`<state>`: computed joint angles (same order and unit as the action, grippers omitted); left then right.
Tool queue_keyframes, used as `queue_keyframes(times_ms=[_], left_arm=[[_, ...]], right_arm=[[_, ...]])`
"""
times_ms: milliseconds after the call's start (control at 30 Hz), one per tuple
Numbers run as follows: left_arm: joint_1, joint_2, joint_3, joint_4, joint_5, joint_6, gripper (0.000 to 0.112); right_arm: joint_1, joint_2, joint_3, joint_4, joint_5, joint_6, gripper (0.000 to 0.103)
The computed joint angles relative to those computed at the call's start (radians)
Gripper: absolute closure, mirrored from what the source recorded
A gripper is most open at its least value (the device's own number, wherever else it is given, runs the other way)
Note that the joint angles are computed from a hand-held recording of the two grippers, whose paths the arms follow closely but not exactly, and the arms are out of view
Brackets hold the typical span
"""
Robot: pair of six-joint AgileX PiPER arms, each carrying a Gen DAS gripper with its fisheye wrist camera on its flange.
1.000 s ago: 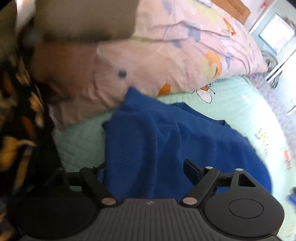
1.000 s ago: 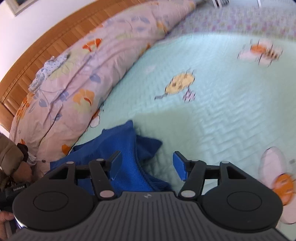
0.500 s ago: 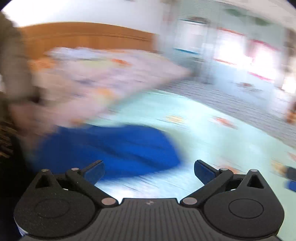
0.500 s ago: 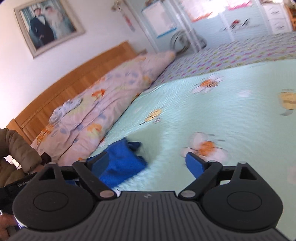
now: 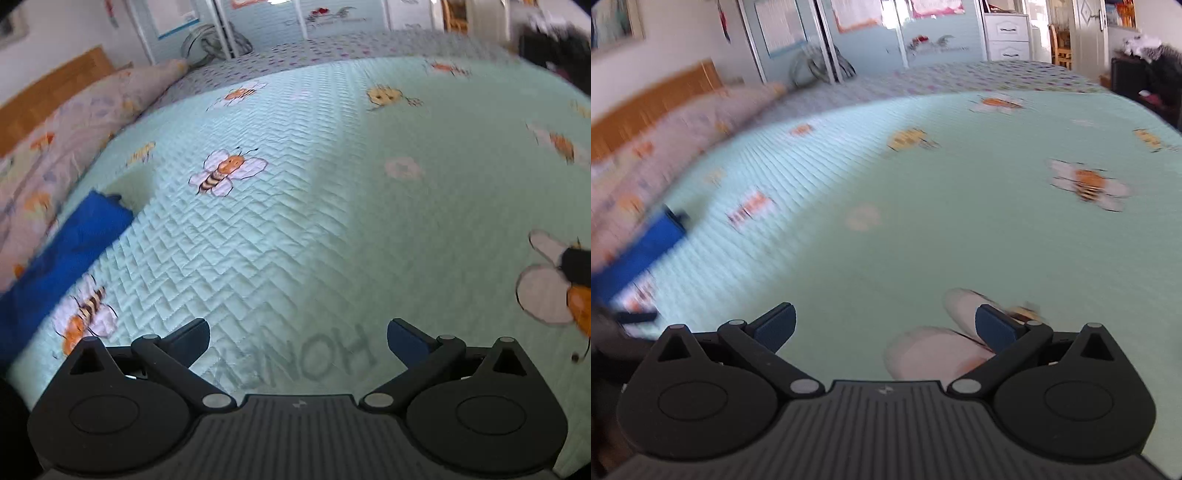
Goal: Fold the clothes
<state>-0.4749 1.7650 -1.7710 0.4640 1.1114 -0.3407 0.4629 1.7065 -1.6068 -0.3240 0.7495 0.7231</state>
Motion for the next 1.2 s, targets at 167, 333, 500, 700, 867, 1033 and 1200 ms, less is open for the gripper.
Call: queue_keyframes(times_ms=[167,333,500,700,867,1033,1200], left_arm=[[0.039,-0.02,0.032,-0.114,-0.083,0.069,0.01],[0.021,-0.052,0.049,-0.16,-0.098,0.063,0.01],[-0.047,-0.128,0.092,-0.067,-0.11,-0.064,0.01],[-0.102,-0.234,0.14,-0.043,-0.132,-0.121,0.01],[-0.181,-0.301,0.186,0.06,-0.093,-0.219,0.01],[-0.246,-0.341,0.223,0.137,-0.085,-0.287,0.01],[-0.292,-0.332,0.211,0.206,-0.072,-0.319,0.01]], right_arm=[[-0.019,-0.137,0.212,-0.075,-0.121,0.149,0.0],[0.043,-0.209,0.305,-0.297,-0.092,0.313,0.0],[0.196,-0.287,0.383,-0.683,0.01,0.546,0.0],[0.282,-0.357,0.415,-0.876,0.06,0.669,0.0],[0.335,-0.404,0.437,-0.963,0.124,0.717,0.0],[0.352,-0.427,0.454,-0.98,0.13,0.716,0.0],[0.34,-0.422,0.464,-1.038,0.136,0.712,0.0]])
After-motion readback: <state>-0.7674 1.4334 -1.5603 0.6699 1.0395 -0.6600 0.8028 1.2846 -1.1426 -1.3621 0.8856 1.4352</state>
